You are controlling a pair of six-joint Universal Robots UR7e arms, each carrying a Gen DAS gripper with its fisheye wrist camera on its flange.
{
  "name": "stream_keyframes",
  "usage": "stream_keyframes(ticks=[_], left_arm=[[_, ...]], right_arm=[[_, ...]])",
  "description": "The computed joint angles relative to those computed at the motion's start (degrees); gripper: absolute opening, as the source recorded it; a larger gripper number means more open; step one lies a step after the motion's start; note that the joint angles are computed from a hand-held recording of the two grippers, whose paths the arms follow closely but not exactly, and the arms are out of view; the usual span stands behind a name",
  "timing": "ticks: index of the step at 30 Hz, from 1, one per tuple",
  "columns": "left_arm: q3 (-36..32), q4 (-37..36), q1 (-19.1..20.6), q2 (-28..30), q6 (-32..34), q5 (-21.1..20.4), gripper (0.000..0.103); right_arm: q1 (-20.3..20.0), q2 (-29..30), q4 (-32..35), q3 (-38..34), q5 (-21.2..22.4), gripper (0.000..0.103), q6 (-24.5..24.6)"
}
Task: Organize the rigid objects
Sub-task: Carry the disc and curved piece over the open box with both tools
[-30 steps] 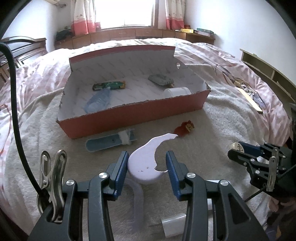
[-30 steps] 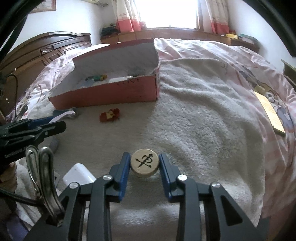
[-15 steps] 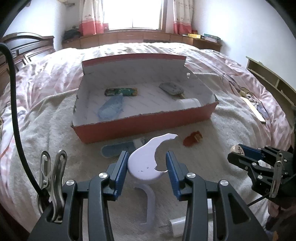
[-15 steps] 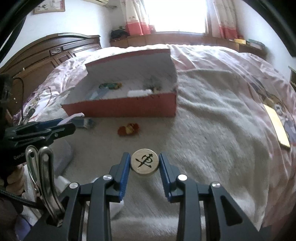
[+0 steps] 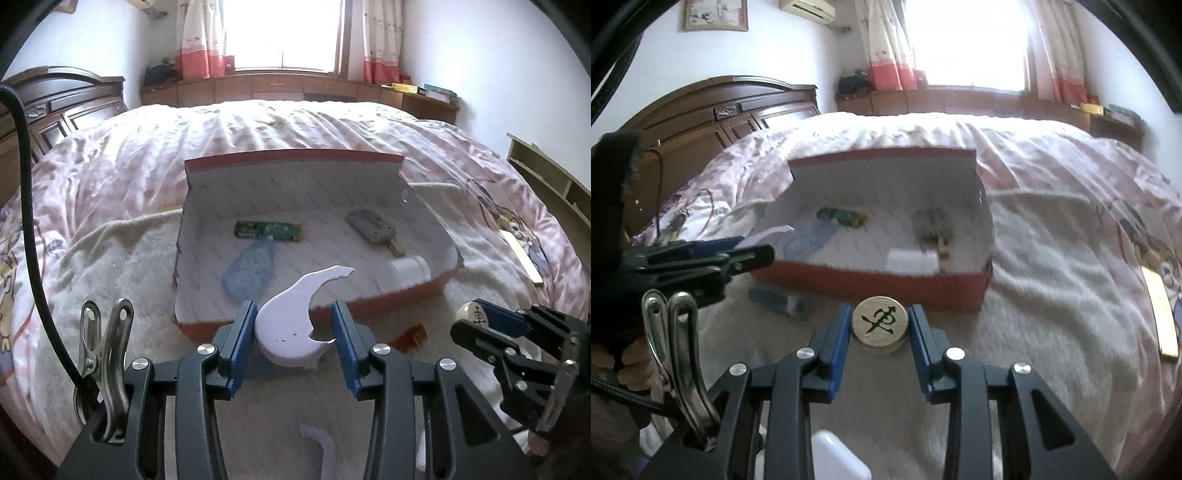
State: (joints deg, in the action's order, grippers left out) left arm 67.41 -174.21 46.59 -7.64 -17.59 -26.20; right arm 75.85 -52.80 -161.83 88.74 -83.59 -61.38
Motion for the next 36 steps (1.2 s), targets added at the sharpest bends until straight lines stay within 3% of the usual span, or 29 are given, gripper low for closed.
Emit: stream_keyframes(ticks=[7,11,19,36], left_arm=[[-3.3,4.0,1.5,0.4,-3.1,-1.4,0.042],[-6.2,6.8,2.1,1.5,-3.8,-0.2,0.042],[-11.8,9.2,3.2,3.9,-1.5,0.9,0.042],[-16.1,13.6,5.0,5.6,-2.3,-0.7,0.042]], right_arm=[[1.1,2.1,0.2,-3.3,0.8,0.033,1.1],[1.6,3.7,-0.4,-5.4,0.1,0.033,1.7],[2.5,6.3,0.4,-9.9,-1.4,0.033,3.3],[2.4,9.9,3.5,-16.1,-2.0,0.033,6.9]])
